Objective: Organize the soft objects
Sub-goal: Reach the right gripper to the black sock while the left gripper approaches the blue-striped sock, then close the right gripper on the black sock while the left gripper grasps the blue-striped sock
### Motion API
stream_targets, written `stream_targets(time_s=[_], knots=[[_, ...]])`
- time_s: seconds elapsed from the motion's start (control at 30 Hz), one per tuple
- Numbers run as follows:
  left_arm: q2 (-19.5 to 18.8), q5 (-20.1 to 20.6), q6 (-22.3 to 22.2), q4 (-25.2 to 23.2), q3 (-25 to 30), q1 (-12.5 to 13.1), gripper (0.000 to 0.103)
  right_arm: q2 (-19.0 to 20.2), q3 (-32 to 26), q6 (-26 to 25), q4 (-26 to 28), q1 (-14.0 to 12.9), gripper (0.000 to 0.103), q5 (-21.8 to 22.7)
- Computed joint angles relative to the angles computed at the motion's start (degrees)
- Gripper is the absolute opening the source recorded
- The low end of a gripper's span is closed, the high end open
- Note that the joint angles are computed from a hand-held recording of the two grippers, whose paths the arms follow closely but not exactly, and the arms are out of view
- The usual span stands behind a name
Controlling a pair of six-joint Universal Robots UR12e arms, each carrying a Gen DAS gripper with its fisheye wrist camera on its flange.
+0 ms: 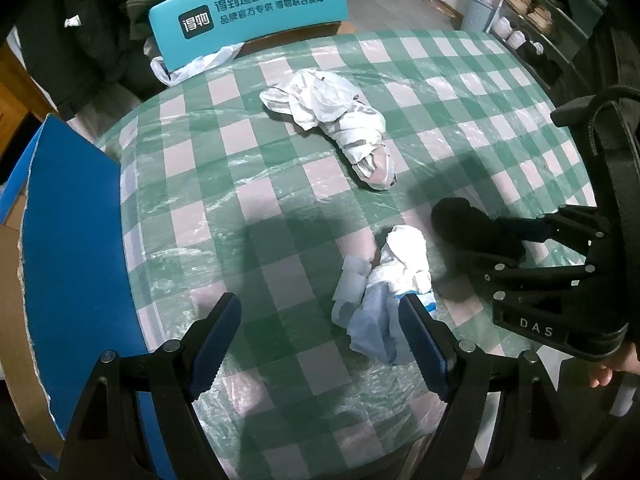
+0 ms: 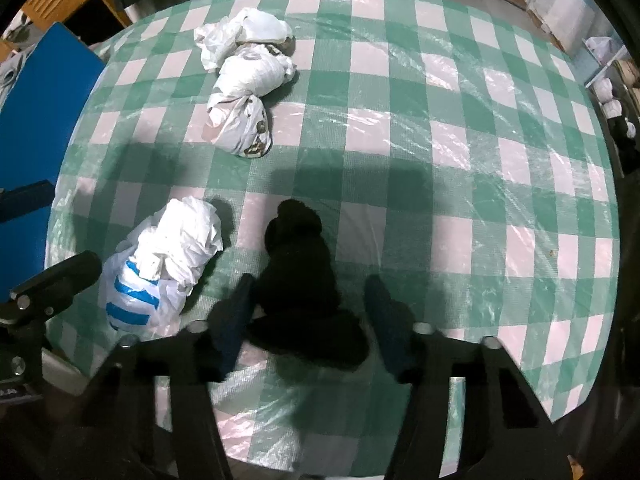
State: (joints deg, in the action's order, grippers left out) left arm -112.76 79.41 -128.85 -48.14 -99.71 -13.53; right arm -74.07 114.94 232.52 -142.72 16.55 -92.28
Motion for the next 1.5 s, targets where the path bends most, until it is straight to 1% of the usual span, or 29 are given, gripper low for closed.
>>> stream_targets(time_s=[0.03, 0.1, 0.17, 0.27, 0.57, 0.77, 0.87, 0.9, 0.97, 1.03, 1.07, 1.1, 1.13, 1.2, 1.33, 1.5], knots=[[0.0, 0.0, 0.1, -0.1, 0.0, 0.0, 0.082, 0.0, 0.1, -0.2, -0.2, 0.0, 0.05, 0.0], [0.0, -0.1, 0.2, -0.3, -0.1, -0.1, 0.082, 0.0, 0.3, -0.6, -0.7, 0.1, 0.042, 0.2], [0.1, -0.4, 0.4, -0.6, -0.1, -0.2, 0.082, -0.2, 0.4, -0.4, -0.8, 0.3, 0.039, -0.1], [0.3, -1.0, 0.7, -1.6, -0.3, -0.4, 0.082, -0.6, 0.6, 0.1, -0.2, 0.5, 0.038, -0.8], [1.1, -2.6, 3.6, -3.5, -1.3, -1.2, 0.082, -3.9, 3.2, 4.2, -1.9, 0.1, 0.038, -3.0], [0.6, -2.0, 3.5, -4.7, -1.3, -1.8, 0.082, -4.8, 4.5, 5.1, -2.6, -0.3, 0.038, -3.4], [0.3, -1.9, 3.4, -4.7, -1.5, -2.1, 0.081, -5.5, 4.4, 5.8, -1.8, 0.1, 0.038, -3.6], [0.3, -1.8, 3.6, -4.6, -1.6, -2.2, 0.08, -5.2, 4.2, 5.8, -2.0, 0.2, 0.038, -3.7], [0.2, -1.4, 3.9, -4.4, -1.8, -2.4, 0.073, -5.2, 4.1, 5.8, -2.1, 0.2, 0.038, -3.7], [0.0, -0.4, 4.2, -4.0, -2.0, -2.8, 0.061, -5.4, 4.4, 5.8, -2.4, 0.1, 0.038, -3.6], [-0.2, 0.3, 4.3, -3.8, -2.0, -2.9, 0.058, -5.3, 4.3, 5.8, -2.5, 0.1, 0.038, -3.6], [-0.3, 0.7, 4.2, -3.8, -2.0, -3.0, 0.051, -5.4, 4.4, 5.9, -2.5, 0.1, 0.038, -3.7], [-0.5, 1.1, 4.2, -3.8, -2.0, -3.0, 0.047, -5.7, 4.7, 5.9, -2.6, 0.0, 0.038, -3.7], [-0.5, 0.8, 4.2, -3.3, -2.2, -2.9, 0.045, -5.7, 4.6, 6.1, -2.7, 0.0, 0.038, -3.8], [-0.3, -0.7, 4.1, -3.9, -1.9, -2.5, 0.041, -5.6, 4.4, 6.0, -2.8, 0.0, 0.038, -3.9], [0.3, -2.5, 4.3, -3.8, -1.6, -2.0, 0.041, -5.2, 3.7, 5.6, -2.7, 0.2, 0.038, -4.3]])
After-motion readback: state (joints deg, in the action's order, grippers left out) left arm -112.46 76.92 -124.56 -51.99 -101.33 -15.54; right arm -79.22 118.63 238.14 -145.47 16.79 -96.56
